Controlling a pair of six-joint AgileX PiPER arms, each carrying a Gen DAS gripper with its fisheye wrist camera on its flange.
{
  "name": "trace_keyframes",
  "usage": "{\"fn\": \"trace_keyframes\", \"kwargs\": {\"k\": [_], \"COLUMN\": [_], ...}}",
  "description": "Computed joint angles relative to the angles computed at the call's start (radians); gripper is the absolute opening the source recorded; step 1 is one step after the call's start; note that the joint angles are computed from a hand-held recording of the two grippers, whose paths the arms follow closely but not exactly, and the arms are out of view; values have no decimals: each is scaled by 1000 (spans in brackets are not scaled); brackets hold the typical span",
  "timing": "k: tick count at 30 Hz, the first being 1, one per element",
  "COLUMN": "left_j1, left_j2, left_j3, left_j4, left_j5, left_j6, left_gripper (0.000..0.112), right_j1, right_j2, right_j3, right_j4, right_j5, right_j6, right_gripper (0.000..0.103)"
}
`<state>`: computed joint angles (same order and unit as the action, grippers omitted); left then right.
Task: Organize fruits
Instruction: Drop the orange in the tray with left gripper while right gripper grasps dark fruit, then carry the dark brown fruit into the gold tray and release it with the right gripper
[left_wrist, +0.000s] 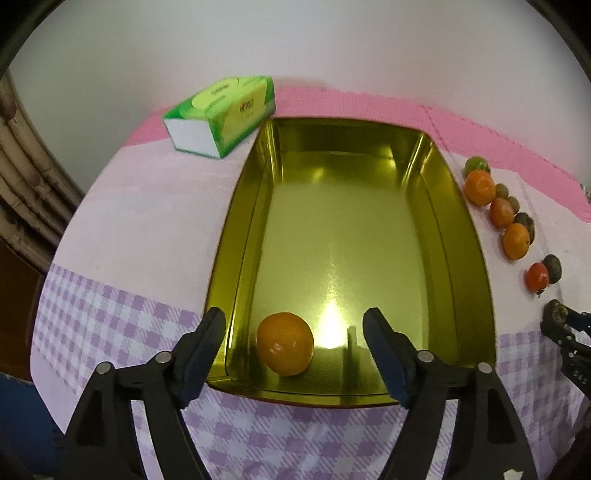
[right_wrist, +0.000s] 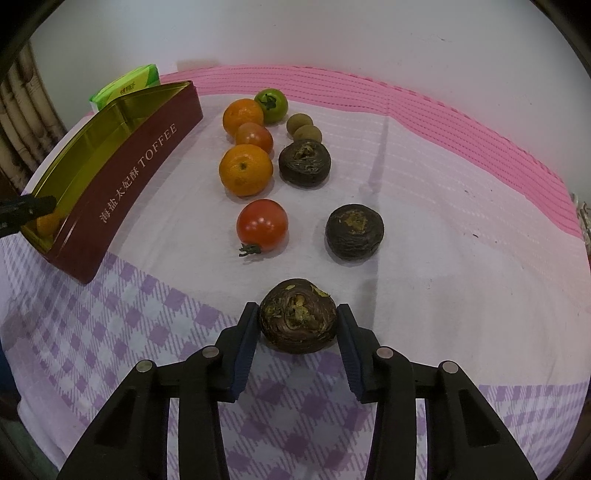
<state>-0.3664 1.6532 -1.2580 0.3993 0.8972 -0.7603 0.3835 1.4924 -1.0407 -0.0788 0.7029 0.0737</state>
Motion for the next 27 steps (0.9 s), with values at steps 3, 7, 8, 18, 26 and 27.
{"fn": "trace_keyframes", "kwargs": {"k": [3,7,8,18,26,27], "left_j1": [-10,-21,-21,14,51,60], "left_j2": [-31,-63,-70,-109,-145,-150], "left_j3": [13,23,26,66,87,89], "left_j4": [10,57,67,99,120,118], "left_j5": [-8,4,6,0,9,7], "left_j6": [-10,-55,-63,-95,-123,-122], "left_gripper": [80,83,84,93,101,102], "right_j1": [7,22,26,107,237,256], "right_j2": [2,2,-1,18,151,173], "right_j3": [-4,-19,-22,-165,-389,-418], "right_j4": [-11,-35,-38,-20,17,19], "right_j5": [6,13,16,71,121,127], "right_j6": [16,52,62,81,75,75], "right_gripper": [42,42,42,42,42,42]}}
